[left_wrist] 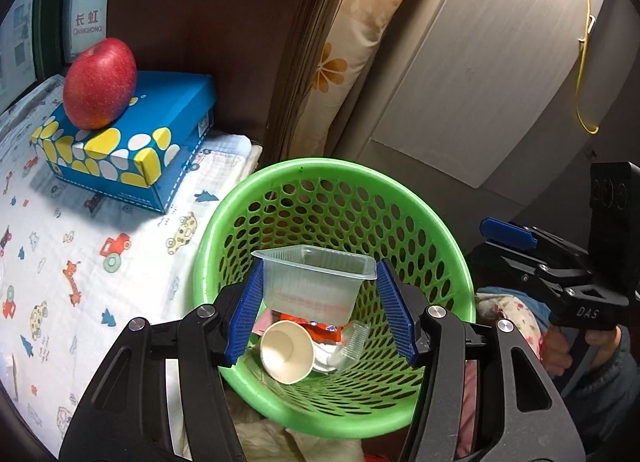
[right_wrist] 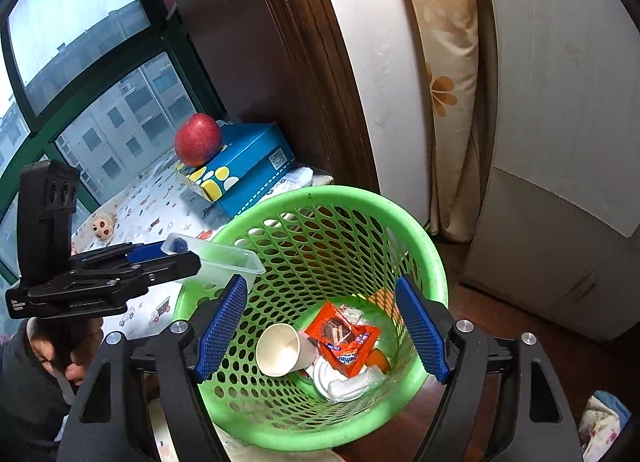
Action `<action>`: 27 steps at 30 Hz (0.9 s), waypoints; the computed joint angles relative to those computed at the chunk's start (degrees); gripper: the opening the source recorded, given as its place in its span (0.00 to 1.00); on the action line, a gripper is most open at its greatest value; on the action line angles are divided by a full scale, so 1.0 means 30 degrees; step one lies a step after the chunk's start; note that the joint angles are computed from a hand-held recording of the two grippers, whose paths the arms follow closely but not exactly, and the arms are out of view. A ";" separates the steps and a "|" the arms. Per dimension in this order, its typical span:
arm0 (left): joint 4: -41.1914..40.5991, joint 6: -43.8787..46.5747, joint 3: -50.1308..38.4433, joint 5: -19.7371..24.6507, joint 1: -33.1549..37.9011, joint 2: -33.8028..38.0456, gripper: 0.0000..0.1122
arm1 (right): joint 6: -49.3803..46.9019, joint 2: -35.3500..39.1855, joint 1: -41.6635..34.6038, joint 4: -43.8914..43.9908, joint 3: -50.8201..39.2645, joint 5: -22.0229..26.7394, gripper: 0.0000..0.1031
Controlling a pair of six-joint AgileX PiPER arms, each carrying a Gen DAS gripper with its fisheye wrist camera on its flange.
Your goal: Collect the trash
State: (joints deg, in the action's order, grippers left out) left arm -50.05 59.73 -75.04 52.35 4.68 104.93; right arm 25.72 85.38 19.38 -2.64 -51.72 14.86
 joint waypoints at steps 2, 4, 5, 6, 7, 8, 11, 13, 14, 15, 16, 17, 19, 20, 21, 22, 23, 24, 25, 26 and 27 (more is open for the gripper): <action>-0.0149 -0.0325 -0.0220 -0.0005 -0.0390 0.0371 0.51 | -0.0416 -0.0197 -0.0179 0.0517 0.0303 -0.0260 0.72; 0.0028 -0.0799 -0.0463 -0.0133 -0.0882 0.0751 0.51 | -0.1277 -0.0366 -0.0423 0.1463 0.0571 -0.0450 0.72; -0.0030 -0.0859 -0.0576 -0.0037 -0.1055 0.0949 0.52 | -0.1570 -0.0466 -0.0529 0.1777 0.0698 -0.0530 0.72; -0.0052 -0.0917 -0.0636 0.0010 -0.1203 0.1088 0.56 | -0.2013 -0.0606 -0.0650 0.2220 0.0841 -0.0583 0.72; -0.0067 -0.0987 -0.0597 -0.0131 -0.1350 0.1152 0.57 | -0.2284 -0.0722 -0.0759 0.2492 0.0954 -0.0615 0.72; -0.0186 -0.0984 -0.0548 -0.0141 -0.1416 0.1211 0.62 | -0.2261 -0.0828 -0.0819 0.2504 0.1055 -0.0635 0.72; -0.0320 -0.0881 -0.0238 -0.0212 -0.1366 0.1191 0.62 | -0.2376 -0.1054 -0.0920 0.2636 0.1274 -0.0647 0.72; -0.0250 -0.0853 0.0040 -0.0434 -0.1178 0.0996 0.62 | -0.2757 -0.1161 -0.0987 0.3081 0.1425 -0.0704 0.72; -0.0182 -0.0828 0.0257 -0.0614 -0.1012 0.0796 0.62 | -0.2908 -0.1172 -0.0969 0.3276 0.1460 -0.0770 0.72; -0.0103 -0.0845 0.0293 -0.0804 -0.0869 0.0708 0.62 | -0.3177 -0.1185 -0.0962 0.3558 0.1489 -0.0816 0.72; -0.0084 -0.0710 0.0551 -0.1040 -0.0660 0.0445 0.62 | -0.3345 -0.1146 -0.0897 0.3732 0.1465 -0.0847 0.72; 0.0070 -0.0701 0.0771 -0.1292 -0.0471 0.0160 0.62 | -0.3237 -0.1069 -0.0786 0.3642 0.1411 -0.0878 0.72; 0.0353 -0.0648 0.1133 -0.1759 -0.0027 -0.0299 0.62 | -0.3548 -0.0947 -0.0562 0.3994 0.1269 -0.0917 0.73; 0.0682 -0.0786 0.1258 -0.2000 0.0199 -0.0509 0.62 | -0.3879 -0.0858 -0.0451 0.4300 0.1140 -0.0915 0.73; 0.0818 -0.0772 0.1396 -0.2211 0.0452 -0.0670 0.62 | -0.3933 -0.0728 -0.0285 0.4325 0.0983 -0.0912 0.73; 0.0831 -0.0647 0.1583 -0.2305 0.0806 -0.0840 0.62 | -0.3941 -0.0574 -0.0119 0.4309 0.0804 -0.0880 0.73; 0.0910 -0.0624 0.1719 -0.2417 0.1152 -0.0953 0.62 | -0.3980 -0.0408 0.0091 0.4342 0.0619 -0.0867 0.74; 0.0844 -0.0481 0.1873 -0.2461 0.1559 -0.1068 0.62 | -0.4017 -0.0253 0.0325 0.4376 0.0450 -0.0876 0.74; 0.0805 -0.0401 0.1930 -0.2435 0.1995 -0.1105 0.62 | -0.4029 -0.0071 0.0530 0.4338 0.0241 -0.0848 0.74; 0.0838 -0.0412 0.2050 -0.2510 0.2433 -0.1186 0.62 | -0.3747 0.0136 0.0778 0.4016 -0.0017 -0.0784 0.74; 0.0846 -0.0346 0.2122 -0.2591 0.2845 -0.1242 0.62 | -0.3680 0.0343 0.0995 0.3931 -0.0283 -0.0728 0.74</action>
State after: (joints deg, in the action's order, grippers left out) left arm -47.51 58.69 -68.68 44.58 13.21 101.20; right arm 14.68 86.41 22.37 9.15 -52.56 12.68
